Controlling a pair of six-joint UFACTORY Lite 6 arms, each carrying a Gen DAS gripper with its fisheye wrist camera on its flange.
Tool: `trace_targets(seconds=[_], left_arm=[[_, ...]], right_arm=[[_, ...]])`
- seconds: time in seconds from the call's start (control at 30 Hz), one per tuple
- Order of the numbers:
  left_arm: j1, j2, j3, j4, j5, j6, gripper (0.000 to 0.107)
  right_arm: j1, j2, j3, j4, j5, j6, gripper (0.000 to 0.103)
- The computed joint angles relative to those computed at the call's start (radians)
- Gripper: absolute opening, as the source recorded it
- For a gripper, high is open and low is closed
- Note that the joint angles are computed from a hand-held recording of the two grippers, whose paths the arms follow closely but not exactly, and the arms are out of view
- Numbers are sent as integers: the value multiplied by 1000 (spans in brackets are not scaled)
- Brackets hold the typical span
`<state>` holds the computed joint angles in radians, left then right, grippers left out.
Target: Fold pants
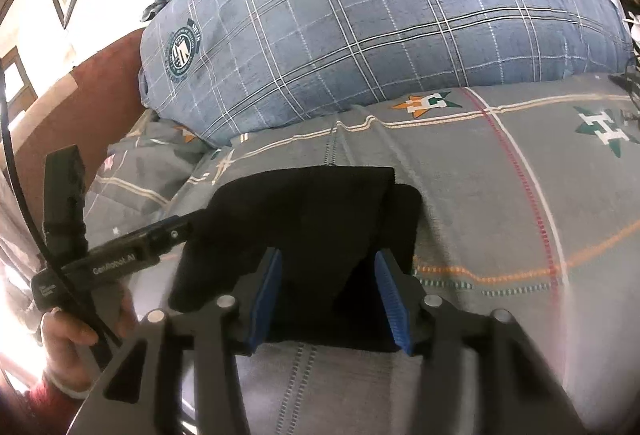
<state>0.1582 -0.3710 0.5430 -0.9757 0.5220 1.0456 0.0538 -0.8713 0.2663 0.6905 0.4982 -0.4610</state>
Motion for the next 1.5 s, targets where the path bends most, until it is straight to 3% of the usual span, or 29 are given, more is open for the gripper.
trace_targets(seconds=[0.17, 0.23, 0.33, 0.43, 0.5, 0.63, 0.67, 0.73, 0.77, 0.93, 1.13, 1.27, 1.37, 1.5], left_arm=[[-50, 12, 5, -4, -10, -7, 85], [-67, 7, -1, -18, -3, -1, 85], [-138, -21, -23, 39, -78, -77, 85], [-140, -18, -27, 31, -92, -65, 85], [-123, -5, -16, 1, -82, -34, 85], [-132, 84, 39, -33, -119, -9, 85], [-137, 104, 51, -35, -128, -8, 85], [-154, 141, 71, -36, -156, -16, 85], [-167, 147, 73, -30, -171, -33, 85], [-196, 186, 97, -97, -184, 14, 86], [-248, 242, 115, -127, -228, 69, 92], [-260, 272, 118, -192, -237, 140, 102], [-248, 282, 116, -244, -226, 188, 103], [-211, 264, 121, -167, -174, 115, 103]], right_arm=[[-29, 66, 38, 40, -45, -43, 56], [-74, 150, 69, 166, -57, -191, 57], [-92, 325, 128, 281, -113, -345, 57], [-138, 431, 156, 425, -81, -502, 57], [-156, 429, 144, 488, -60, -567, 57], [-87, 442, 143, 498, -144, -566, 57], [-71, 452, 146, 504, -159, -575, 54], [-42, 445, 148, 495, -187, -589, 24], [-45, 440, 150, 498, -181, -603, 4], [-136, 387, 133, 498, -96, -644, 4], [-99, 367, 109, 410, -173, -556, 3], [-95, 400, 89, 551, -210, -683, 3], [-104, 399, 89, 558, -198, -687, 4], [-140, 309, 72, 471, -168, -574, 13]])
